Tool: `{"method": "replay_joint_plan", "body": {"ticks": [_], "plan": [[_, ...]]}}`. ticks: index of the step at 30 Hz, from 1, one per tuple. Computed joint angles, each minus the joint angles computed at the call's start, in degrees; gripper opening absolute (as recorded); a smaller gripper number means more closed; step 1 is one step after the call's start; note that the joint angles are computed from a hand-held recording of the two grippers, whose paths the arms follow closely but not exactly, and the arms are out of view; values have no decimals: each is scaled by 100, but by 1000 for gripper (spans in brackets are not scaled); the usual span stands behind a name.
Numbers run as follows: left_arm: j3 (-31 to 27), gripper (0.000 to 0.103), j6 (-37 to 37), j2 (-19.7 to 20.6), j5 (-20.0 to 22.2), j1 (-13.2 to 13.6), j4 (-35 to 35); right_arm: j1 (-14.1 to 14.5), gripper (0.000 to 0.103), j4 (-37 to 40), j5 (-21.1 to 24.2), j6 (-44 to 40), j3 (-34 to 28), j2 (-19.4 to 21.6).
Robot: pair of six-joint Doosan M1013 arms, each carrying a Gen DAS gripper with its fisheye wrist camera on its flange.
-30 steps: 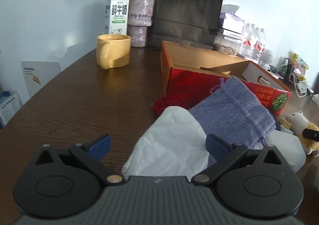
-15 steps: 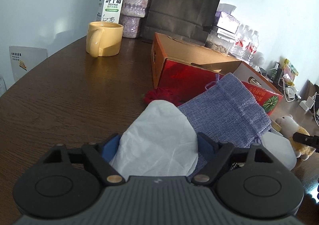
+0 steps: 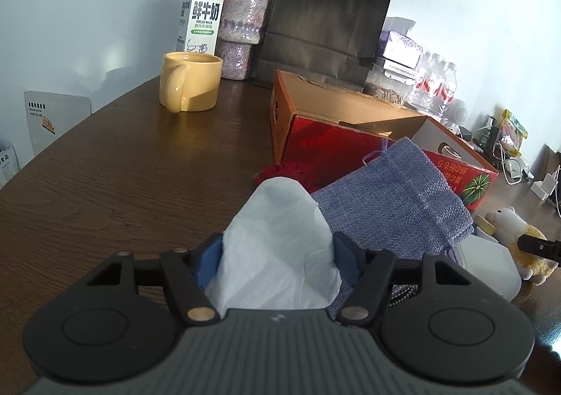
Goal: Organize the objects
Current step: 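Grasp the white cloth with the left tool while the right tool grasps the plush sheep, then carry cloth and plush sheep into the cardboard box and open both tools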
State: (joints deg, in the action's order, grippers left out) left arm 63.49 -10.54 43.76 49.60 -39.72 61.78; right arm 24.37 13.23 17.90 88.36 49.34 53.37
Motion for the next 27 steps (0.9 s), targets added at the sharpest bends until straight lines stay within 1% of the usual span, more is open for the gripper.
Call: {"method": "replay_joint_plan", "body": {"ticks": [4, 6, 7, 8, 12, 14, 16, 18, 19, 20, 23, 27], "plan": [[38, 66, -94, -36, 110, -47, 96, -3, 96, 242, -49, -318, 81, -46], [69, 66, -113, -58, 108, -59, 113, -5, 99, 302, 33, -457, 71, -48], [81, 66, -127, -67, 109, -64, 121, 6, 99, 144, 32, -337, 78, -55], [86, 66, -123, -72, 104, -65, 121, 16, 103, -52, 18, -178, 94, -64], [88, 67, -116, -78, 89, -65, 100, 58, 103, -880, -35, 532, 117, -82], [87, 67, -100, -78, 76, -62, 81, 76, 103, -1192, 72, 817, 63, -63], [97, 67, -113, -84, 59, -64, 85, 71, 103, -1139, 242, 804, -34, -24], [108, 67, -135, -89, 50, -66, 101, 53, 103, -988, 583, 726, -232, 72], [116, 67, -151, -93, 44, -66, 110, 46, 103, -1016, 897, 783, -413, 152], [123, 67, -164, -97, 36, -66, 122, 58, 103, -1245, 995, 954, -491, 189], [143, 68, -197, -104, 17, -66, 148, 19, 103, -938, 810, 938, -373, 147], [144, 69, -183, -104, 17, -65, 137, 10, 103, -780, 751, 781, -304, 120]]}}
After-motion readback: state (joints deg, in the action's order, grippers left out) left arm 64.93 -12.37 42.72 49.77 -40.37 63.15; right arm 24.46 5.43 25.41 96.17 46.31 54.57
